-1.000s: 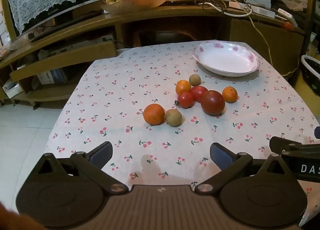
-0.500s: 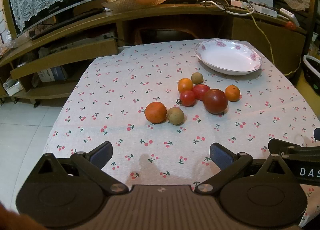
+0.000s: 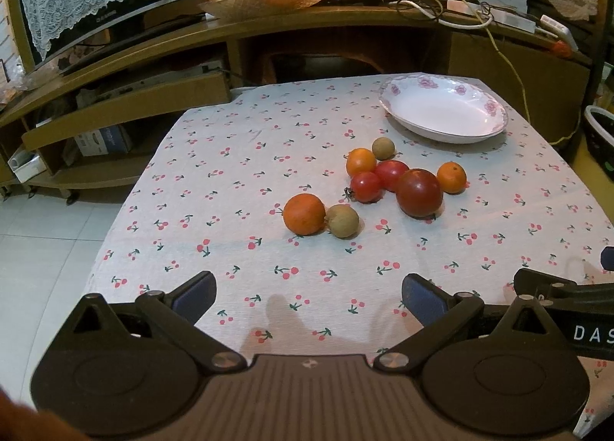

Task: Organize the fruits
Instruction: 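Move both tools toward the fruit cluster on the table, then grasp the orange with the left tool while the right tool grasps the dark red tomato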

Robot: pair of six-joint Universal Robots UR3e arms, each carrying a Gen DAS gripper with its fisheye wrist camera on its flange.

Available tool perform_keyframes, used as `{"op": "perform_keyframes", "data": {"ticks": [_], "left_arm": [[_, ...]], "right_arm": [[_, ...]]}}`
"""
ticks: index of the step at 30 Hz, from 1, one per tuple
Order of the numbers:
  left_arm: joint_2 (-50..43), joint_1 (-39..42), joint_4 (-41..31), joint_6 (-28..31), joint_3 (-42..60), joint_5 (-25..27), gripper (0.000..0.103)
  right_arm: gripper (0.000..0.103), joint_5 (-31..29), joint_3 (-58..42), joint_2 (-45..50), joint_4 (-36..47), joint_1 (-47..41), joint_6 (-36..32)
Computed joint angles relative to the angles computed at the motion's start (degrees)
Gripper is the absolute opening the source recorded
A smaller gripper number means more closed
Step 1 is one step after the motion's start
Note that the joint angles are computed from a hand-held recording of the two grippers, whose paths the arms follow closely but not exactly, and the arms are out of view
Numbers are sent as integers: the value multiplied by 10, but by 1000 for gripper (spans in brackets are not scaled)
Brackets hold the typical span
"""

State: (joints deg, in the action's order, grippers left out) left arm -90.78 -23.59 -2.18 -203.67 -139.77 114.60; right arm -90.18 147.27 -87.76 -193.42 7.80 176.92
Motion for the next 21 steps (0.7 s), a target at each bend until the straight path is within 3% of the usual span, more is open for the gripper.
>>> {"op": "perform_keyframes", "data": {"ticks": [12,17,21], "left_arm": [[-14,5,32,15,-9,11,103],[-11,31,49,26,-20,-11,103],[-10,66,102,63,-44,-48,103]], "right_arm": [[99,10,-21,18,14,9,-8],[95,27,-40,25,30,7,-17],[93,45,-58,33,41,4,-29]]}}
